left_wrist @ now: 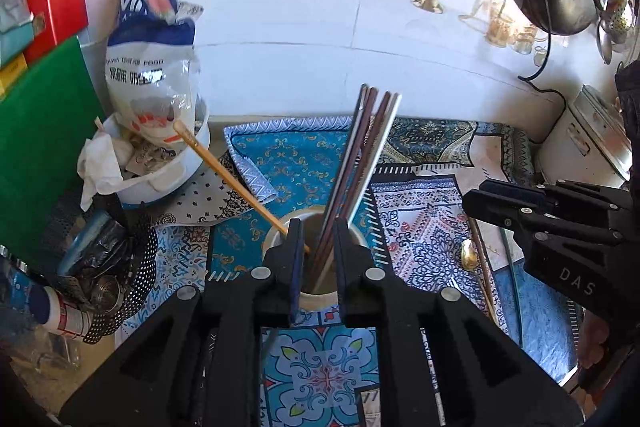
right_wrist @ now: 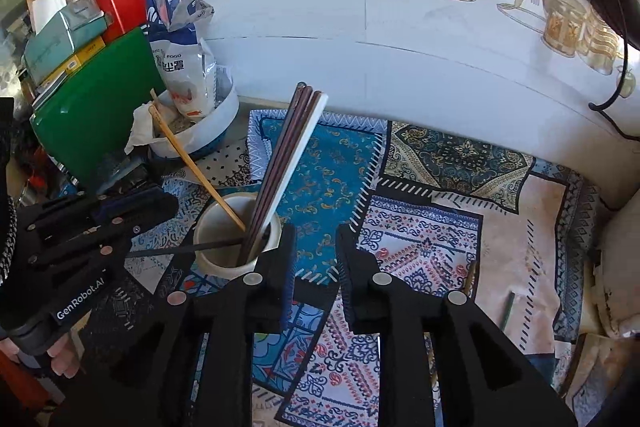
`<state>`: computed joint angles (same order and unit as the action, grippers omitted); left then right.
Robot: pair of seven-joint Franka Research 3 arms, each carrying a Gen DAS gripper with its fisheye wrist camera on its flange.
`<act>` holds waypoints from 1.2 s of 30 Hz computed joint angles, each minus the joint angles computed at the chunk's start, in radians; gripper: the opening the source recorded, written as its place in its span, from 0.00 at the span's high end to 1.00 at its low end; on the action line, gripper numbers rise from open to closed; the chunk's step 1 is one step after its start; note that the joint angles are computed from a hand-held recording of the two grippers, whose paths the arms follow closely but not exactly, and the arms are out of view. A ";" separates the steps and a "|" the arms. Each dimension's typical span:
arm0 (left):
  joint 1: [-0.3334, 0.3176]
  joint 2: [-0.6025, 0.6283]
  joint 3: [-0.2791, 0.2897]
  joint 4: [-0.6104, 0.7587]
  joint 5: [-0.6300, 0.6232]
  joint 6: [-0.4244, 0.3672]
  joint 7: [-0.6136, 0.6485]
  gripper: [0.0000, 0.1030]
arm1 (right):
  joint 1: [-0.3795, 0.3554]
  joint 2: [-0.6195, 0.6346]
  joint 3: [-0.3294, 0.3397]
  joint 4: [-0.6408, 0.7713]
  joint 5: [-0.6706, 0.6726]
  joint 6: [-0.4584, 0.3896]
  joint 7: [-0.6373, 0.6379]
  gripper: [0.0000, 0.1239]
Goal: Organize utensils
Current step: 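Move both open tools back down over the remaining utensils, then lower the left tool over the silver fork beside the gold spoon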
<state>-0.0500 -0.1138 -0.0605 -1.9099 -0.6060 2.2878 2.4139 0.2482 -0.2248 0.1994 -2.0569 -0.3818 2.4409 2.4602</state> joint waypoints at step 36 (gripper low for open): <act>-0.224 -0.140 -0.089 -0.303 0.293 -0.028 -0.316 0.58 | -0.168 -0.485 -0.041 -0.533 0.278 -0.159 -0.180 0.77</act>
